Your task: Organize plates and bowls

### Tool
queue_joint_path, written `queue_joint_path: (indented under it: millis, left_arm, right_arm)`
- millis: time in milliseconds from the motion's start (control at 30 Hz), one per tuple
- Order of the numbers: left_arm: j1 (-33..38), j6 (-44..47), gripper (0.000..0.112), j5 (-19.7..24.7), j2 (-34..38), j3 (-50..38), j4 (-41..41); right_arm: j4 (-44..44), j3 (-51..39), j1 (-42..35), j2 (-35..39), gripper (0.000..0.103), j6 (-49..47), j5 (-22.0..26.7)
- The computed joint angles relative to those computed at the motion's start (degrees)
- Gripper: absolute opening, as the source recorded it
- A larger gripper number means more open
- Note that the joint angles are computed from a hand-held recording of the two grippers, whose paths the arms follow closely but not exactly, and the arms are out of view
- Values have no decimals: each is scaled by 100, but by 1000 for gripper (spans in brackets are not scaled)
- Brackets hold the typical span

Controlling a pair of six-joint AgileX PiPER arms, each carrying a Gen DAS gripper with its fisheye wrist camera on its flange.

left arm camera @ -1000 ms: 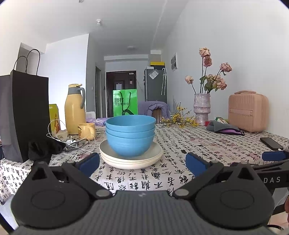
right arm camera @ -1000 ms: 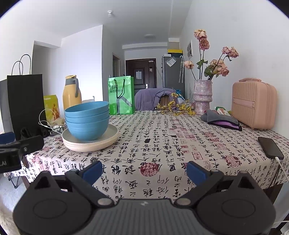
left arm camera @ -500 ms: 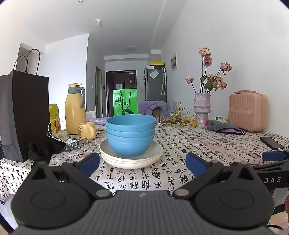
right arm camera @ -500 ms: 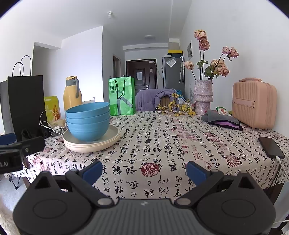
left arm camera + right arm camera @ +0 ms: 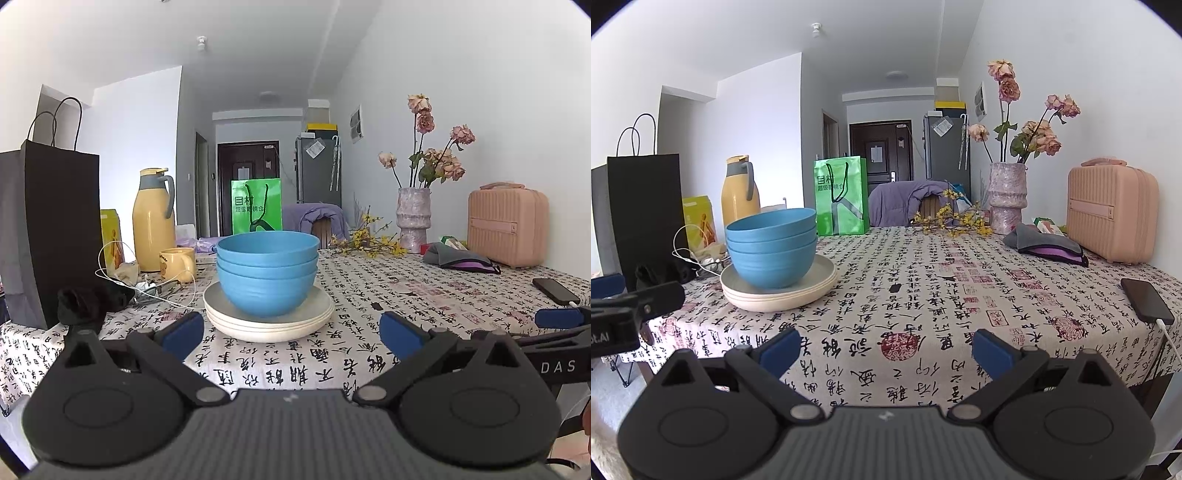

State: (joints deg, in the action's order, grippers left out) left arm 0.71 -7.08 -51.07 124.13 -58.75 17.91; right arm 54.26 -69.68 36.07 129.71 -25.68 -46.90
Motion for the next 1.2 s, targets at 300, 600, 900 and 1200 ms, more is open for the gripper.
queue_joint_path:
  millis: [300, 600, 900, 1200]
  left_arm:
    - [3, 4, 103, 3, 2, 2, 1]
    - [10, 4, 103, 4, -17, 21, -8]
    - [-70, 145, 103, -11, -55, 50, -191]
    - [-35, 50, 103, -34, -64, 59, -22]
  right_arm:
    - [-59, 25, -15, -11, 100, 43, 17]
    - [-50, -7, -40, 0, 100, 37, 68]
    - [-50, 3, -73, -12, 100, 47, 77]
    - [-49, -3, -63, -5, 100, 28, 58]
